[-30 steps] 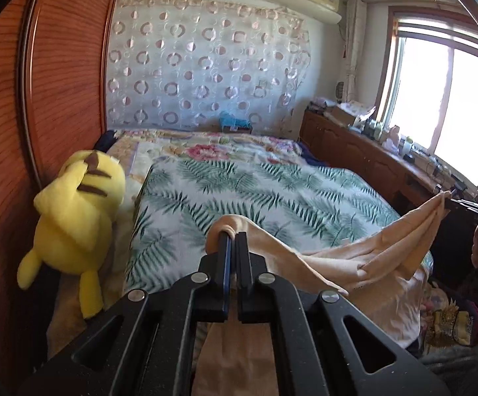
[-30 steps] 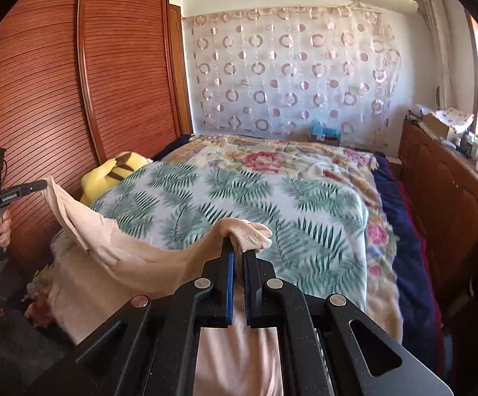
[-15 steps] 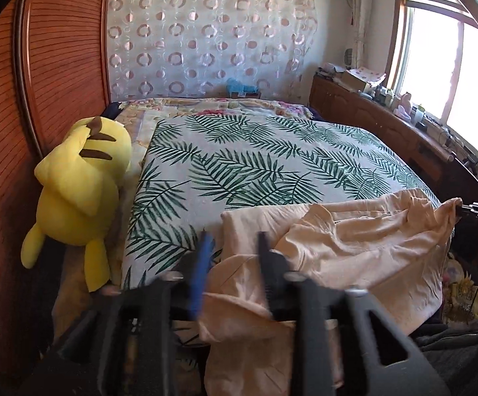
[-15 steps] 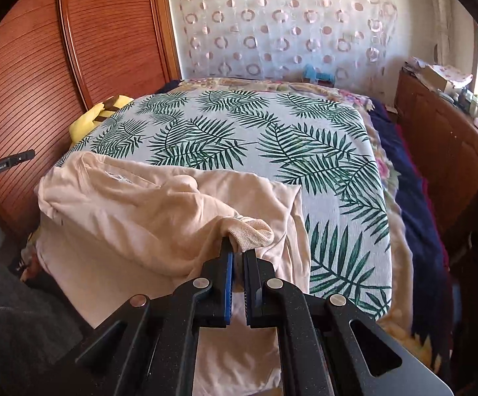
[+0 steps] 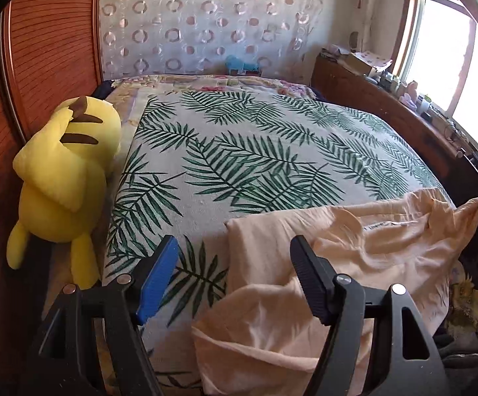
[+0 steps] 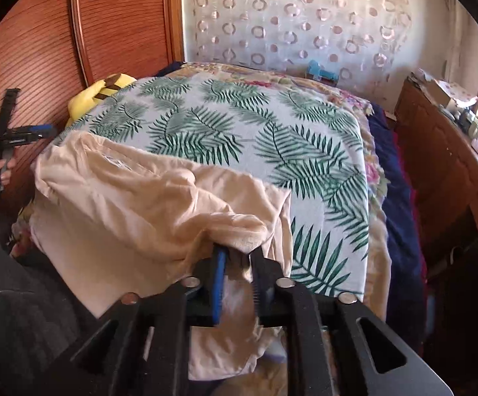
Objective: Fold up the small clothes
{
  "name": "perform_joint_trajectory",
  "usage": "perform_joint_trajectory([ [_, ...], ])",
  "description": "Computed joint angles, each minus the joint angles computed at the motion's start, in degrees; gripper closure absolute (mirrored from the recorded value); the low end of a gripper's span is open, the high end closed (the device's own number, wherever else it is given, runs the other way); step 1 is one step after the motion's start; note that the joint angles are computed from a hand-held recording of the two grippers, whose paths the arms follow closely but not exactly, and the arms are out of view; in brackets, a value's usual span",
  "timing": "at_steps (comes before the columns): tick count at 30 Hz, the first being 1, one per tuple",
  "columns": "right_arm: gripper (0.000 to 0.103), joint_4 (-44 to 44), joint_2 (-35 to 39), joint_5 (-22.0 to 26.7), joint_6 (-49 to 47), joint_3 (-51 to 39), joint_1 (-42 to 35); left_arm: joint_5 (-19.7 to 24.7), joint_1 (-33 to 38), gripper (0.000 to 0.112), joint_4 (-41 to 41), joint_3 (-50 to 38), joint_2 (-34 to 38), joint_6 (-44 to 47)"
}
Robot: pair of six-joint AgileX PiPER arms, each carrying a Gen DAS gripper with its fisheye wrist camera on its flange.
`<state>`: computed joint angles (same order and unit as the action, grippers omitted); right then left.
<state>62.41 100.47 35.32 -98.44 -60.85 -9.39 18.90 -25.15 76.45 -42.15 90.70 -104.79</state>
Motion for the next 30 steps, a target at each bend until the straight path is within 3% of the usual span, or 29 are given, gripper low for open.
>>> perform_joint_trajectory([
  [1, 0.061, 0.6, -0.2, 0.0, -0.7, -0.7, -0.1, -0.2, 0.5, 0.041, 0.0, -0.3, 0.5, 0.3],
  [4, 0.050, 3.4, 1.0, 2.2, -1.2, -4.0, -1.0, -1.8, 2.7, 0.041, 1.0, -1.0, 2.4, -0.3],
  [6, 0.045, 4.8, 3.8, 1.5, -0.7, -7.1, -0.4, -5.4, 5.0, 0.041, 1.4, -1.1, 3.4, -0.3],
  [8, 0.045, 0.7, 8.8, 1.2, 3.4, -11.9, 0.9, -8.5, 7.1, 0.043, -5.0, -2.2, 4.9, 6.4],
  [10, 0.045, 0.5, 13.9, -0.4, 5.7, -15.6, 2.0, -8.2, 7.1, 0.044, -6.2, -3.0, 6.0, 8.1],
  [13, 0.045, -0.5, 20.1, 1.1, 9.8, -21.5, 2.6, -8.6, 7.1, 0.044, -9.1, -3.9, 7.0, 11.9],
  [21, 0.045, -2.7, 24.7, 1.2, 14.5, -25.9, 3.3, -10.1, 7.6, 0.045, -12.0, -5.1, 8.8, 14.8],
  [25, 0.045, -5.4, 25.8, 2.3, 17.8, -28.2, 3.3, -12.3, 8.3, 0.053, -10.1, -4.9, 9.1, 13.1],
  [30, 0.045, -7.0, 26.2, 2.4, 19.1, -28.9, 4.0, -14.9, 9.6, 0.071, -21.0, -5.1, 9.1, 24.7],
])
